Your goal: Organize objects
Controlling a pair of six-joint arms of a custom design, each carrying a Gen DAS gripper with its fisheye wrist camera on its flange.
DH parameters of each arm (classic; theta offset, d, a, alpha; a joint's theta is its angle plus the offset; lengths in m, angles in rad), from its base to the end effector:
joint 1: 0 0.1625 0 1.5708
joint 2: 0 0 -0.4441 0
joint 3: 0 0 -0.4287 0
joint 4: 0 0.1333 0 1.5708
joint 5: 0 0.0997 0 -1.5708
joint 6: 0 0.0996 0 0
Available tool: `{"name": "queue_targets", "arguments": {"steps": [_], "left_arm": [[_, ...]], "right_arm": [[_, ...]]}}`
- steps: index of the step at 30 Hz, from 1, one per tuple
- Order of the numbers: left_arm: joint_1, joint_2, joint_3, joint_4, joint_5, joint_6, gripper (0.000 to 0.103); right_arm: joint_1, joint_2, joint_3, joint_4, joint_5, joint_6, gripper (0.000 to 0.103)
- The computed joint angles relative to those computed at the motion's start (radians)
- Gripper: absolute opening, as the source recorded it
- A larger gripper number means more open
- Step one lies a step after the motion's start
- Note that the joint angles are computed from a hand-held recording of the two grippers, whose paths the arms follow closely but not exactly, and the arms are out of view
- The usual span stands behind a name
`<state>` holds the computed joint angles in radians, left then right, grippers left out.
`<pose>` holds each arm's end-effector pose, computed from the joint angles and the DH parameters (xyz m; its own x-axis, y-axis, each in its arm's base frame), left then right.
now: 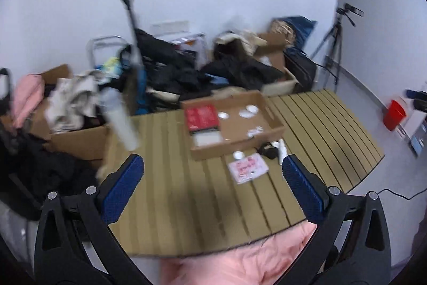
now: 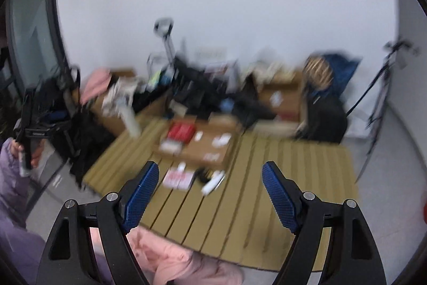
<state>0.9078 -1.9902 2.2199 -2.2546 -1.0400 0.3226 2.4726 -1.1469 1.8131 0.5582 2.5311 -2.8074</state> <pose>-0.0792 -0.3999 0.4370 -0.5989 0.5620 -0.5705 0.7834 0.5589 -0.2718 0.3814 -0.2356 0.2148 -0.7840 -0.0705 0.6167 -0.5088 0.6420 -0.5735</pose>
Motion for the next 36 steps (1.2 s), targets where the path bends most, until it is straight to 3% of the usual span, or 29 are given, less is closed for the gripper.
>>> {"name": "queue_targets", "arguments": {"steps": [1,3,7,10,13,15,17,19,22,25,29,32,33,34,36], "left_arm": [[0.047,0.037,0.045,-0.081,-0.041,0.063,0.103],[0.117,0.132,0.124,-0.238,-0.055,0.141,0.103],[0.240,0.381,0.168,-0.433,-0.127,0.142,0.103],[0.265,0.553,0.152,-0.554,-0.113,0.149,0.100],[0.291,0.693,0.106,-0.682,-0.111,0.152,0.100],[0.309,0.748,0.054,-0.652,-0.127,0.110,0.094],[0.319,0.800,0.000,-0.623,-0.129,0.066,0.080],[0.323,0.841,-0.024,-0.654,-0.129,0.057,0.074],[0.327,0.885,-0.049,-0.657,-0.109,0.060,0.074],[0.325,0.903,-0.033,-0.707,-0.094,0.076,0.070],[0.331,0.877,-0.040,-0.641,-0.166,0.041,0.027],[0.328,0.858,-0.022,-0.642,-0.189,0.040,0.009],[0.327,0.852,-0.012,-0.650,-0.190,0.039,0.006],[0.323,0.841,0.002,-0.665,-0.187,0.039,0.002],[0.328,0.825,0.022,-0.679,-0.191,0.043,0.001]], "right_arm": [[-0.075,0.016,0.025,-0.061,-0.065,-0.052,0.083],[-0.182,0.060,0.055,-0.160,-0.126,-0.121,0.083],[-0.400,0.209,0.076,-0.349,-0.223,-0.242,0.083],[-0.502,0.304,0.069,-0.459,-0.249,-0.337,0.083],[-0.560,0.369,0.040,-0.531,-0.275,-0.425,0.083],[-0.578,0.379,0.032,-0.568,-0.295,-0.456,0.083],[-0.601,0.381,0.027,-0.608,-0.328,-0.473,0.082],[-0.618,0.387,0.008,-0.617,-0.357,-0.489,0.073],[-0.637,0.421,-0.045,-0.615,-0.361,-0.514,0.068],[-0.658,0.474,-0.122,-0.573,-0.359,-0.479,0.063],[-0.660,0.533,-0.183,-0.549,-0.320,-0.453,0.050],[-0.648,0.534,-0.166,-0.596,-0.307,-0.472,0.045],[-0.644,0.532,-0.162,-0.602,-0.304,-0.469,0.039],[-0.636,0.522,-0.146,-0.622,-0.301,-0.471,0.026],[-0.626,0.509,-0.130,-0.621,-0.302,-0.457,0.020]]}}
